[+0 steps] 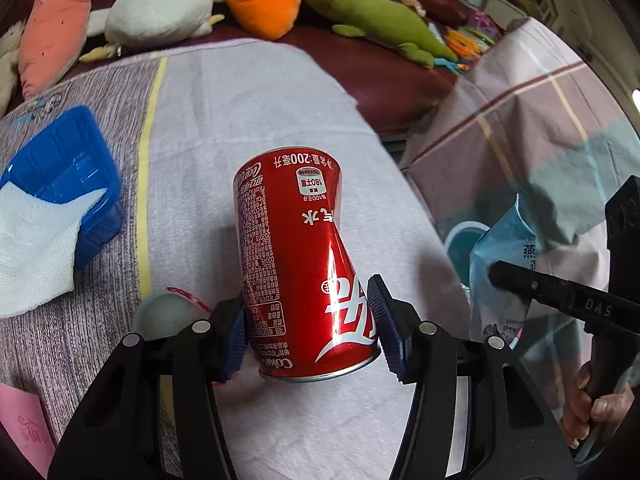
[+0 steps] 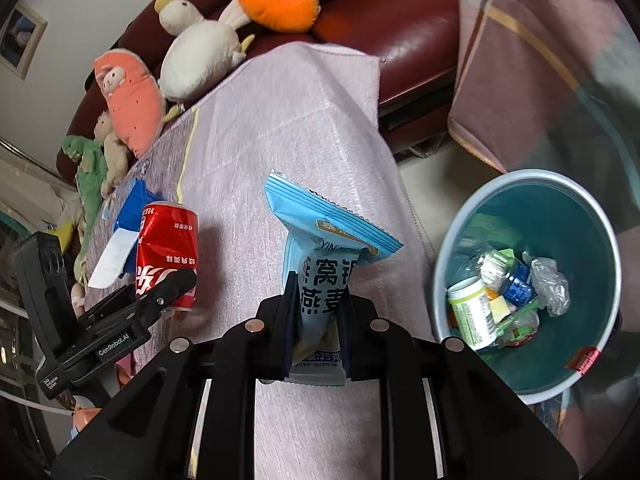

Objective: Collect trash
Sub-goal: 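Carry can and blue wrapper over the wastebasket and open both tools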

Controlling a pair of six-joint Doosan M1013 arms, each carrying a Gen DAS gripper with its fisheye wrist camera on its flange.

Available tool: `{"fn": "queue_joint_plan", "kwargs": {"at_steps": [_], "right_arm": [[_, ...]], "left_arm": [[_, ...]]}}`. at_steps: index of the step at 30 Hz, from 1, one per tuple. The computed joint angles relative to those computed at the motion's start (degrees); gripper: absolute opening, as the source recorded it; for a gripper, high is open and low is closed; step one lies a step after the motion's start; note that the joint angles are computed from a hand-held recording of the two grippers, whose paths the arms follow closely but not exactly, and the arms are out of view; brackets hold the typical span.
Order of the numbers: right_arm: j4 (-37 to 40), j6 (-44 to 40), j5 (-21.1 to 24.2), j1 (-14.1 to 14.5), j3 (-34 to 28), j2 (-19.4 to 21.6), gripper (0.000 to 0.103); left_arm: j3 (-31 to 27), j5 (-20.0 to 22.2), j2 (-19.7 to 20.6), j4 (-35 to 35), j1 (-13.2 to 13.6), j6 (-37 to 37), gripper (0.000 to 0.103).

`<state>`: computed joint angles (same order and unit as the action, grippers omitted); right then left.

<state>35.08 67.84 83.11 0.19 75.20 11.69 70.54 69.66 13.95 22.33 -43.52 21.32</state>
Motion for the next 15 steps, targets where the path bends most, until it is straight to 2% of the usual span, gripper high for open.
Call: {"fn": "queue_joint_plan", "kwargs": {"at_steps": [15], "right_arm": [[4.6,-1.5,0.0,-5.2,1.5,-2.1,0.017]], "left_arm": [[-7.0,2.8,3.5,0.1,-3.3,5.3,0.056]]}}
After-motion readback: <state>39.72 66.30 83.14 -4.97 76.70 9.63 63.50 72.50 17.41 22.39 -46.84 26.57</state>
